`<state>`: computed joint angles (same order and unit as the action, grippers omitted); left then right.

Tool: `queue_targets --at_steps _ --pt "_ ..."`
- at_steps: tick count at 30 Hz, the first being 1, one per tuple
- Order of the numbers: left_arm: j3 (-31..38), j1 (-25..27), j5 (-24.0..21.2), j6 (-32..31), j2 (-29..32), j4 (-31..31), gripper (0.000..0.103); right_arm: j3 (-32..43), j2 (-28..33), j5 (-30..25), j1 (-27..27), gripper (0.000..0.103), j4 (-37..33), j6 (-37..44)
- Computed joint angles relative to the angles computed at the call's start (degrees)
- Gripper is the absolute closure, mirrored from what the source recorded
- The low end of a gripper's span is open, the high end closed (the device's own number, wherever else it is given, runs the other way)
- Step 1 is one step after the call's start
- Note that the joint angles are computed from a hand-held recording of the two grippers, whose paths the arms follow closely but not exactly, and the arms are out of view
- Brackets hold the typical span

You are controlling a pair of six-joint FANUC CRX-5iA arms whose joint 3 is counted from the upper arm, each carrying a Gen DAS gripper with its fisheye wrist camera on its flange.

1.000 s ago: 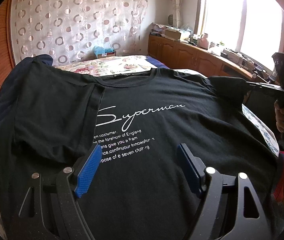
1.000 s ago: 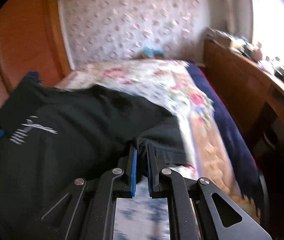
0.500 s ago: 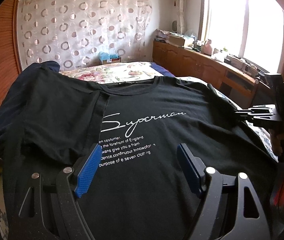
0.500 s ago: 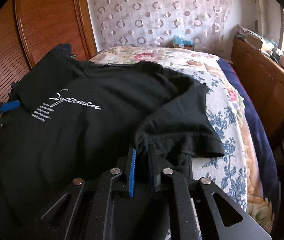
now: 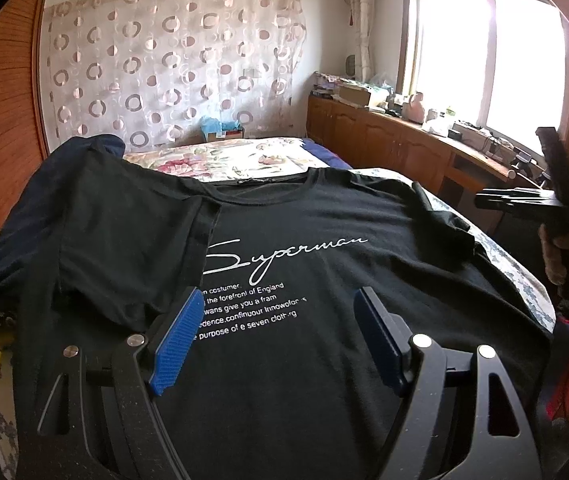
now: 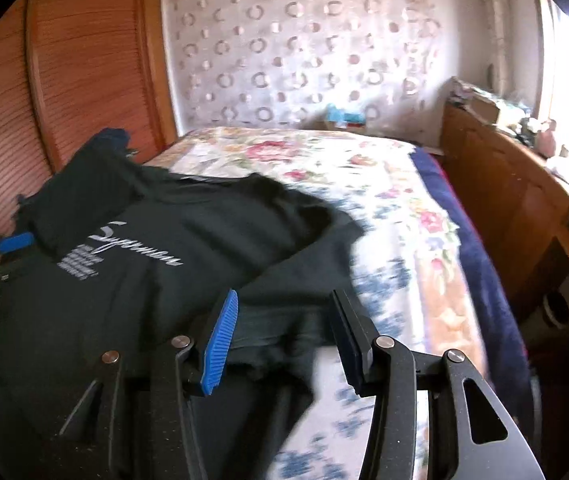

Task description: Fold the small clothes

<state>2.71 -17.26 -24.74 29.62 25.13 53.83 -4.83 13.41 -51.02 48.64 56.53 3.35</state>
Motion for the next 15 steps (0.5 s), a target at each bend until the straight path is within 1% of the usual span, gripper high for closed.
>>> queue_targets --at_steps 3,9,10,11,12,13,14,15 --pt "0.03 -0.02 -0.23 0.19 0.03 -0.35 0.025 1.80 1.16 -0.87 -1.76 0.054 -4.00 1.69" --pt "0.07 0.06 -0.94 0.26 -0.09 -1.00 0.025 7.06 4.95 -2.52 -4.47 0.054 -15.03 8.58" --pt "0.11 0.11 -1.07 0.34 -0.09 -1.11 0.025 7.73 5.52 -2.65 -4.73 0.054 -16.08 9.50" --pt "0.23 0.13 -1.16 0.60 -0.05 -1.36 0.025 7.05 5.45 -2.22 -4.73 0.054 -14.51 8.73" --pt "0.24 0.14 -1.17 0.70 -0.05 -1.41 0.025 7.08 5.58 -1.86 -5.00 0.055 -14.39 9.09" --pt "0.22 0.15 -1.21 0.60 -0.05 -1.28 0.025 7.28 5.58 -1.27 -5.17 0.067 -14.68 10.02" --pt "0.19 0.16 -1.21 0.56 -0.06 -1.19 0.025 7.73 5.49 -0.57 -5.34 0.090 -15.69 11.77" --pt "0.01 0.13 -1.04 0.29 -0.13 -0.84 0.025 8.83 5.79 -0.48 -5.42 0.098 -17.05 14.17"
